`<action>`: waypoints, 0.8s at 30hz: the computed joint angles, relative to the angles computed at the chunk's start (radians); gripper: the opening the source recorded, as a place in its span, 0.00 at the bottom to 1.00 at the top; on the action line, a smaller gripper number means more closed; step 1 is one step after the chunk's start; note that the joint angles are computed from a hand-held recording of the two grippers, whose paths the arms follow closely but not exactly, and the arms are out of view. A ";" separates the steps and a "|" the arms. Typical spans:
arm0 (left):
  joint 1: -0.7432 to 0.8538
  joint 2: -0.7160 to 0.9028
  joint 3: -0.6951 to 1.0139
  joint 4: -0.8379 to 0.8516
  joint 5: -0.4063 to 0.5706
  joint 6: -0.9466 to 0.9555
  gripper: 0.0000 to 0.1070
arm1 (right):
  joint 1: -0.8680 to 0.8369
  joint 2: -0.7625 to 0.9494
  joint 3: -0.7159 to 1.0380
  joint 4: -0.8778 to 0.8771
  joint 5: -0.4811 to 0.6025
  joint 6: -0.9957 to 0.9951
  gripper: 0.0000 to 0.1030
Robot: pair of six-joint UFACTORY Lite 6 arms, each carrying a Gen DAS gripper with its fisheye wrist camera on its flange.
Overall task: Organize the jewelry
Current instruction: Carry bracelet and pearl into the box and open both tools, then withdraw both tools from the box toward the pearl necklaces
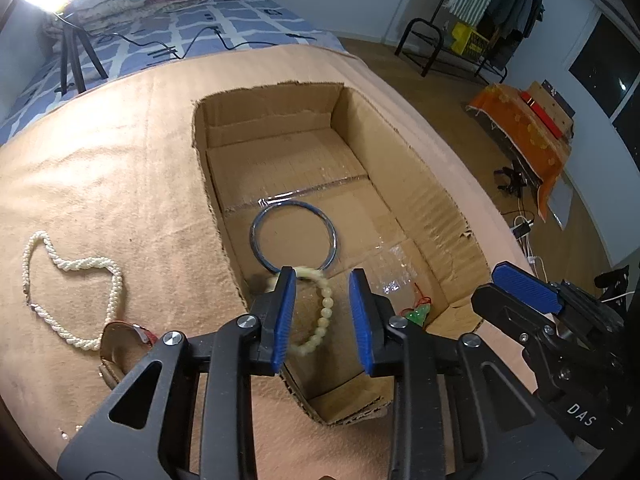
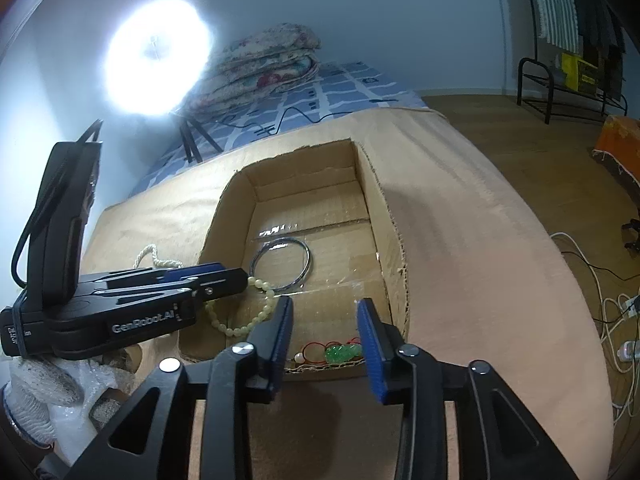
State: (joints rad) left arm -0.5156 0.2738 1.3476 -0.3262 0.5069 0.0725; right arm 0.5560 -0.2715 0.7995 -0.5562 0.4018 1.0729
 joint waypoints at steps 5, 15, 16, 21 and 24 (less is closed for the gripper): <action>0.025 -0.059 -0.011 -0.001 0.022 0.007 0.25 | 0.017 -0.015 0.008 -0.060 0.026 0.060 0.49; 0.178 -0.253 -0.103 -0.032 0.089 0.116 0.25 | 0.108 -0.019 0.060 -0.192 0.098 0.189 0.64; 0.202 -0.269 -0.113 -0.043 0.096 0.136 0.25 | 0.118 -0.018 0.067 -0.205 0.105 0.201 0.64; 0.382 -0.351 -0.155 -0.123 0.159 0.283 0.25 | 0.198 0.003 0.114 -0.300 0.166 0.283 0.80; 0.504 -0.392 -0.191 -0.171 0.195 0.384 0.25 | 0.243 0.025 0.147 -0.339 0.191 0.307 0.82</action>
State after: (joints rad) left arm -0.0117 -0.1186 1.1567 -0.4973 0.7019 0.4561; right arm 0.7991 -0.2462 0.9464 -0.8948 0.5932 1.3794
